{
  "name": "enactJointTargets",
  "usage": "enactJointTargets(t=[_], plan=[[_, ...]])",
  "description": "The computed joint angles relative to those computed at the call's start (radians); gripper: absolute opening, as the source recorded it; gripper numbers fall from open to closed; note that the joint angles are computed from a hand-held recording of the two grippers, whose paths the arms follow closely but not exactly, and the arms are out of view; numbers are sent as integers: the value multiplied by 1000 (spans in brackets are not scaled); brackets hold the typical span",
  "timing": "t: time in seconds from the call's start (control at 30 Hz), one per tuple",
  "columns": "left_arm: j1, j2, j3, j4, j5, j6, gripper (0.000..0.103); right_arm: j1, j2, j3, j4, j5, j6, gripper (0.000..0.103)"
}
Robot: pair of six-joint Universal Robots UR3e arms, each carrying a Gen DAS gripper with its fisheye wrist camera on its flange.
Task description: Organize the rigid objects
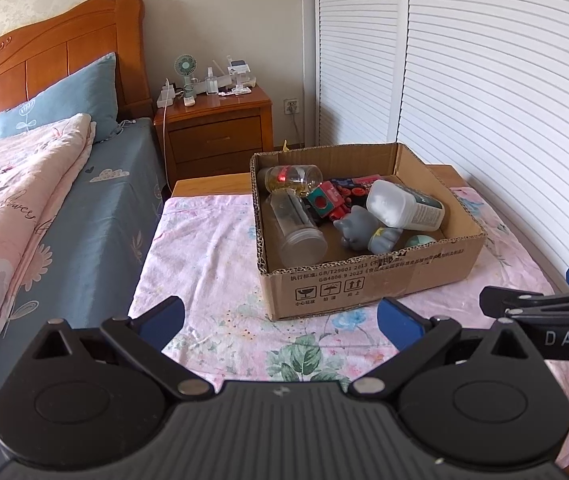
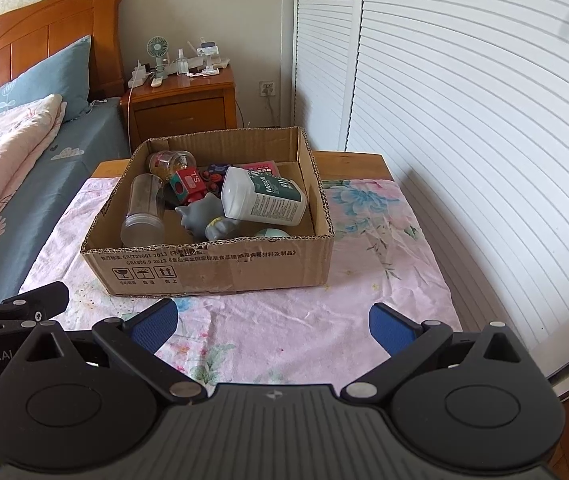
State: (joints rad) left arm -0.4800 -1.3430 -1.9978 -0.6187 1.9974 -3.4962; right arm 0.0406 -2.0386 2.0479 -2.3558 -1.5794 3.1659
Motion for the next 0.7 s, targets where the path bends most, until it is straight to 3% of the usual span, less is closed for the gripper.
enactJointTargets(t=[0.7], plan=[[-10, -6, 8, -1, 9, -7, 102, -13, -9, 2, 3, 8, -4, 103]])
